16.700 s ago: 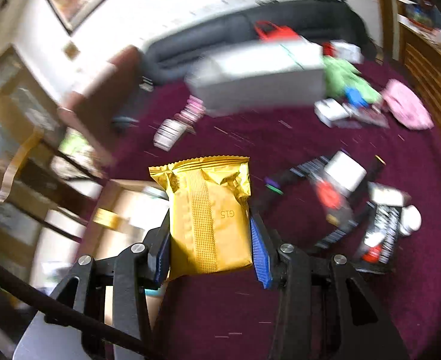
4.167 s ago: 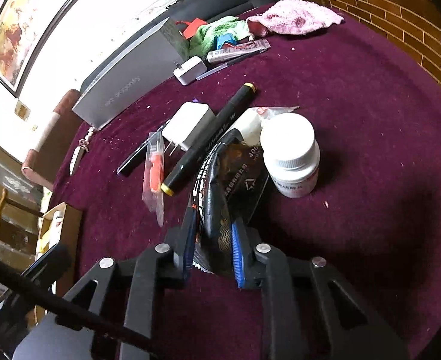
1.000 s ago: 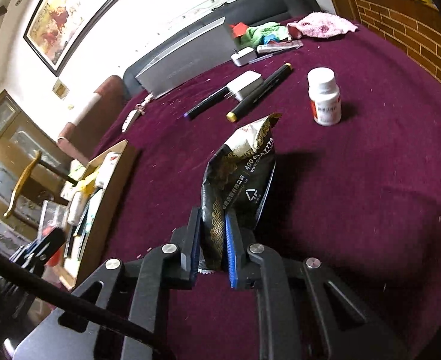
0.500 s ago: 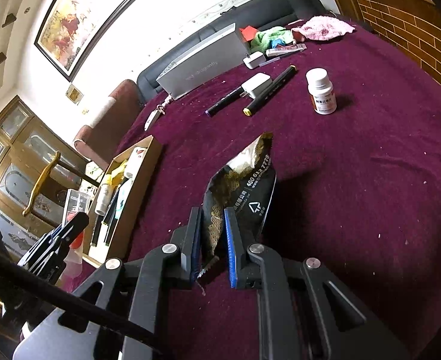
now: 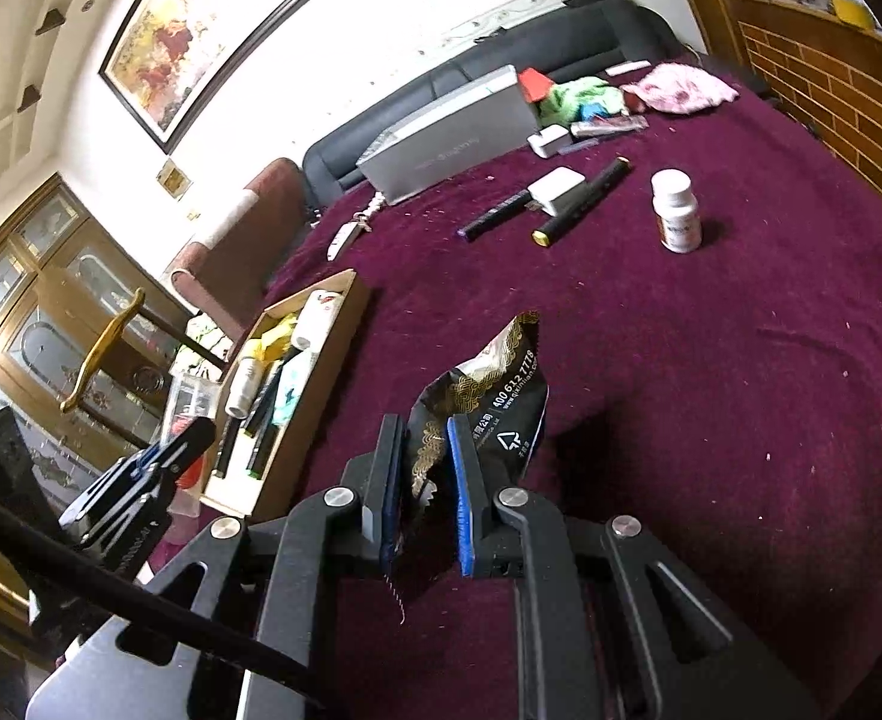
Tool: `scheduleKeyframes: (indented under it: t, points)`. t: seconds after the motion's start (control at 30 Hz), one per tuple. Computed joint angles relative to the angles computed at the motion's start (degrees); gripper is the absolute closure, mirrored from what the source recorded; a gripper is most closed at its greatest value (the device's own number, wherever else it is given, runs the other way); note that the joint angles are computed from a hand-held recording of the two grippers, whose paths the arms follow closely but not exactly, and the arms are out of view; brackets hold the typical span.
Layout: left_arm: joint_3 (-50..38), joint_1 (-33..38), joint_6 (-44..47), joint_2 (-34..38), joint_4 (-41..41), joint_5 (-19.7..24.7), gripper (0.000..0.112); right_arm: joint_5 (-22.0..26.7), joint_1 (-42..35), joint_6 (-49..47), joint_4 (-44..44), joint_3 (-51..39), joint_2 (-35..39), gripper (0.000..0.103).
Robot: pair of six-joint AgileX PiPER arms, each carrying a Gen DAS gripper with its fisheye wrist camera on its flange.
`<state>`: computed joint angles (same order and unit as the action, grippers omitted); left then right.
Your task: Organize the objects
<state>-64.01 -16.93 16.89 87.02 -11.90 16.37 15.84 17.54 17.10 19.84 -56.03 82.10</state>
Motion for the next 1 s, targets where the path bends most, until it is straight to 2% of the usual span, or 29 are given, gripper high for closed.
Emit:
scheduleKeyframes:
  t: [0.23, 0.43, 0.73, 1.0]
  points:
    - [1.03, 3.69, 7.72, -0.94, -8.51, 0.02, 0.102, 2.11, 4.86, 8.71, -10.79, -5.02, 0.55, 0.091]
    - [1.67, 7.83, 16.02, -1.52, -17.41, 1.18, 0.102, 3.72, 8.24, 11.55, -14.66, -9.14, 2.35, 0.091]
    - [0.34, 13.72, 26.57, -2.03, -29.45, 4.48, 0.102, 5.28, 11.43, 12.36, -16.31, -13.17, 4.63, 0.091]
    - [-2.30, 18.96, 30.59, 0.28, -33.17, 4.92, 0.102, 7.27, 12.73, 7.18, -11.76, -20.06, 9.63, 0.091]
